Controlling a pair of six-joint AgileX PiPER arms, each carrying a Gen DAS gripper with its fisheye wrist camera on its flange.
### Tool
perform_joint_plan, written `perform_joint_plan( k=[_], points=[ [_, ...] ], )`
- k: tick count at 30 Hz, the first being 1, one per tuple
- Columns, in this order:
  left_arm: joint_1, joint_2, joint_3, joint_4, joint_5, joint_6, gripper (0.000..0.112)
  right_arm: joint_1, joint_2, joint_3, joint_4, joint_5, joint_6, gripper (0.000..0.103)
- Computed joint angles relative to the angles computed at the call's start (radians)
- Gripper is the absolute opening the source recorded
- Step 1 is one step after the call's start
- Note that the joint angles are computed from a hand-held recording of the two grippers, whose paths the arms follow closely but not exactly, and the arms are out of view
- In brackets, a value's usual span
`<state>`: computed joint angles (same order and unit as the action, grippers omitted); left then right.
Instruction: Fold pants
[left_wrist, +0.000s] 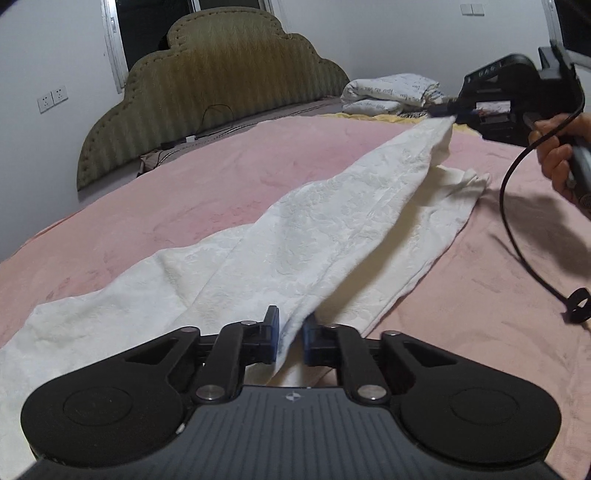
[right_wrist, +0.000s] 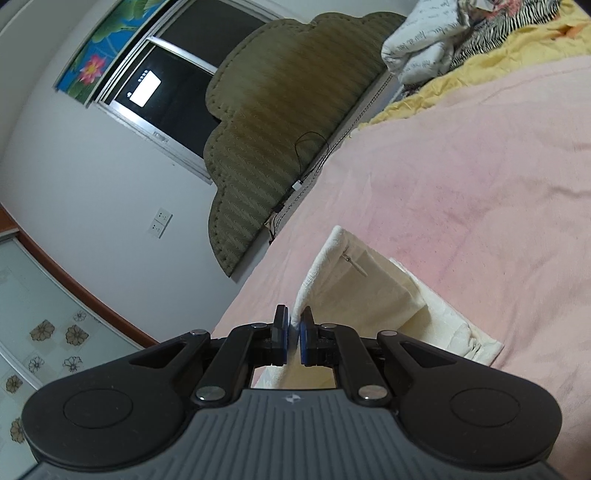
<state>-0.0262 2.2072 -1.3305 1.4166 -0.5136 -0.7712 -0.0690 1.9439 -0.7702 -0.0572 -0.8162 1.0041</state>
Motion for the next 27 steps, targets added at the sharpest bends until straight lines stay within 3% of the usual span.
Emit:
perform_joint_plan(
  k=[3,6,8,9,13,15,18,20,24,27],
  points=[
    [0.038,0.013,-0.066,0.177,-0.060,-0.254,0.008,-0.022,0.022,-0.026,-0.044,0.022,0.036,0.006],
    [0.053,0.035,-0.176,0.248,-0.072,-0.455,0.008,-0.079,0.076,-0.166,-0.235,0.109,0.229,0.006],
    [0.048,0.024,-0.216,0.118,-0.011,-0.416,0.009,-0.086,0.094,-0.299,-0.338,0.205,0.295,0.006],
    [0.049,0.010,-0.223,0.034,0.010,-0.378,0.009,-0.078,0.089,-0.343,-0.353,0.206,0.283,0.006],
    [0.082,-0.062,-0.160,-0.186,-0.063,-0.185,0.008,-0.019,-0.014,-0.306,-0.217,0.090,-0.007,0.006],
    [0.078,-0.080,-0.107,-0.135,-0.083,-0.139,0.008,0.001,-0.064,-0.232,-0.142,0.101,-0.093,0.006],
    [0.055,-0.039,-0.075,0.082,-0.101,-0.240,0.008,0.027,-0.097,-0.106,0.019,0.181,-0.216,0.006],
    [0.032,-0.003,-0.064,0.150,-0.077,-0.266,0.008,0.021,-0.085,-0.020,0.068,0.184,-0.192,0.006],
    [0.017,0.016,-0.032,0.092,-0.050,-0.176,0.009,-0.030,-0.018,0.091,-0.026,0.078,0.051,0.006],
    [0.026,0.005,-0.027,0.103,-0.069,-0.189,0.009,-0.011,-0.033,0.103,0.021,0.104,-0.014,0.006]
  ],
)
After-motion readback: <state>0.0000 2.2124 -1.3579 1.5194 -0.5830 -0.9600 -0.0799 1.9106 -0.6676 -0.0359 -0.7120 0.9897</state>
